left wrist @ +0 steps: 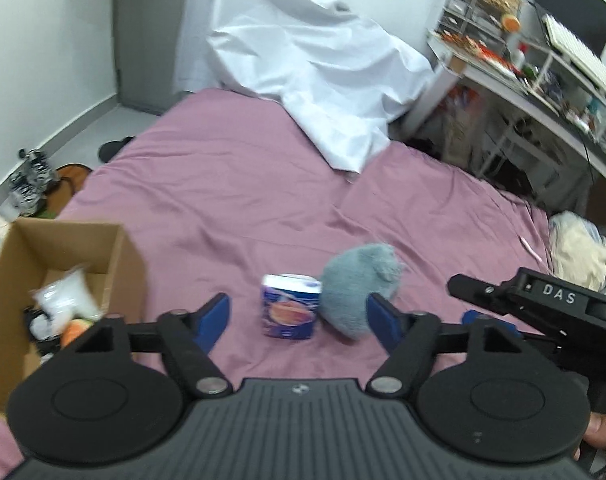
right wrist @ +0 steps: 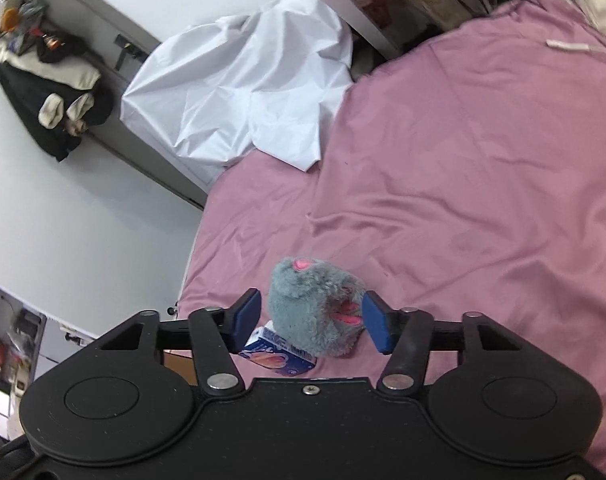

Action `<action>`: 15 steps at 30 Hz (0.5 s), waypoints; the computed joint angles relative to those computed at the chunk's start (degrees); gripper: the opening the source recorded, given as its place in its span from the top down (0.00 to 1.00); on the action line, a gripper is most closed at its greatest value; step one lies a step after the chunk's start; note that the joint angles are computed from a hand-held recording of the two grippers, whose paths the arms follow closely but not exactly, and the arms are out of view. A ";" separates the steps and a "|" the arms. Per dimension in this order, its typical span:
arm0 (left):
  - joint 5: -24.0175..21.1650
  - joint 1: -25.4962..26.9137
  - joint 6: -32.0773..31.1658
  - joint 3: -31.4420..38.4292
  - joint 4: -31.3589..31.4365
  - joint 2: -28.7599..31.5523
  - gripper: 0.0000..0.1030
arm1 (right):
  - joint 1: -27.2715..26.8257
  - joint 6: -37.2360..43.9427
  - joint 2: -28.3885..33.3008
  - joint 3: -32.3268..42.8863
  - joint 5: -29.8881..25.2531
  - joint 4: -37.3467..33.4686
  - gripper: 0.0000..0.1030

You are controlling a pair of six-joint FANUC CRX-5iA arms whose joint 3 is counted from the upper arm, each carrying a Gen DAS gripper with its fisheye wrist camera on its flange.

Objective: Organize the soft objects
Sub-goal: 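Move both open tools toward the grey plush and printed carton, then close both grippers together on the grey fuzzy plush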

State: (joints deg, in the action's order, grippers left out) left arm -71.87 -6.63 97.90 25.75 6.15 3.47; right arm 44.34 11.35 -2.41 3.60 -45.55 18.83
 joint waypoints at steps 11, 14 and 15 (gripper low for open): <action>0.36 -3.45 -3.12 3.36 2.05 6.62 0.54 | -3.43 -0.56 0.30 -0.77 2.44 -8.10 0.72; 0.00 -4.53 -4.18 4.57 1.84 8.35 0.54 | -4.40 0.00 0.57 -0.57 2.72 -10.53 0.72; -0.20 -4.87 -4.47 5.04 1.64 8.94 0.54 | -4.75 -0.19 0.53 -0.73 3.04 -11.25 0.72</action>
